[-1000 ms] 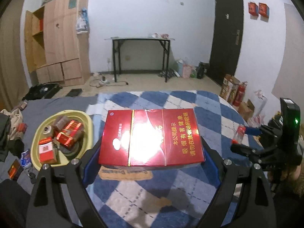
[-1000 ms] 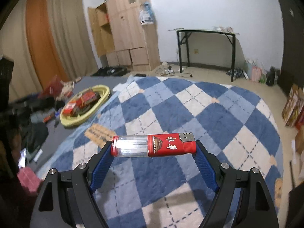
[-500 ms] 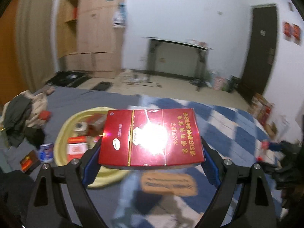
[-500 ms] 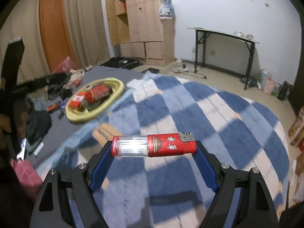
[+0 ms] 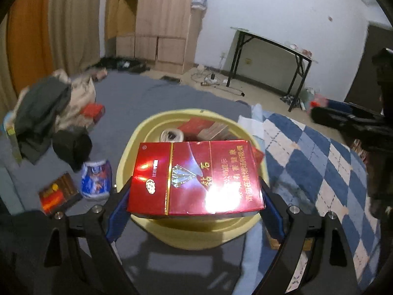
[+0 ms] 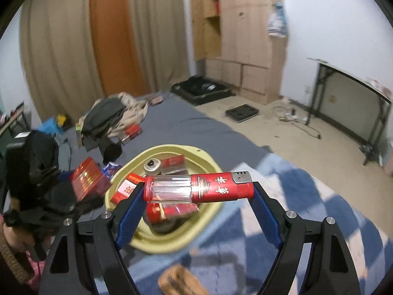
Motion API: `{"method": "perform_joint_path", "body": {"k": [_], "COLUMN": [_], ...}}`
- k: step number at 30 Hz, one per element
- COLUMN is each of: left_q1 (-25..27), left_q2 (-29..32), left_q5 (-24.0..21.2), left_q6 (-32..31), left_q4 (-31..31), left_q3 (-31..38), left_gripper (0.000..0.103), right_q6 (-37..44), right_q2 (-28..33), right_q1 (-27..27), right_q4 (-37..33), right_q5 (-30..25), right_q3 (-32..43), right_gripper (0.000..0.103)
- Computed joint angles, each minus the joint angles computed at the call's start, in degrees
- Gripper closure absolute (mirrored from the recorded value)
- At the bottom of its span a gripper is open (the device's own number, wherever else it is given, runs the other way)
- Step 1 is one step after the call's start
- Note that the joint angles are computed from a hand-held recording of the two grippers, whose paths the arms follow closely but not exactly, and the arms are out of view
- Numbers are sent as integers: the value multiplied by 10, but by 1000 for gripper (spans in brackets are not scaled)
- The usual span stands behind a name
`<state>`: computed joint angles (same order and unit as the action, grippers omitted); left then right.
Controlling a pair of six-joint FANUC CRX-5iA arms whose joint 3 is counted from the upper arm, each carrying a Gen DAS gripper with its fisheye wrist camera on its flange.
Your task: Organize rigid objects
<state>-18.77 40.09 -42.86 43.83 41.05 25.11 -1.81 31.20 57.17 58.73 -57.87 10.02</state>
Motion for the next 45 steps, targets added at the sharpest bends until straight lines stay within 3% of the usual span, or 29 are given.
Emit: {"method": "perform_joint_path", "body": {"k": [4,9,16,26,30,31,32,35,40,42,45], "left_q1": [-7,-10,-9,-11,-9,-8,-8,-9,-21,-32,-50], "left_q2": [47,120,130,130,122,117,107,72,4,-23,-57], "left_q5": [-20,-76,-74,-54,-46,-41,-27,19,95,122,151], "left_q6": [50,124,134,150,130,120,102,36,-50,-32,52], "left_q4": [-64,-113,-131,-132,-104,-93,-78,-24,65,68,-5], "left_q3": [77,187,189,182,158,149,129,66,-30,-53,-60], "left_gripper": [13,13,13,11,7,4,1,0,0,0,0], "right_q6": [122,183,271,301,266,258,250,215,39,-10,-45], "right_q2": [62,109,184,235,225,220,215,190,100,71,23], "right_q1": [-30,-58,-83,-91,-88,-87,-84,-77,-52,-38,-13], "right_q4": [-79,-137,-184,-206,-181,-176,-170,-151,-56,-37,-28], "right_q5": [17,10,-27,-42,-26,-23,-25,-26,-18,-33,-49], "right_q3": [88,155,270,338,311,301,293,256,106,64,2], "right_gripper": [21,21,21,20,18,9,4,3,0,0,0]}}
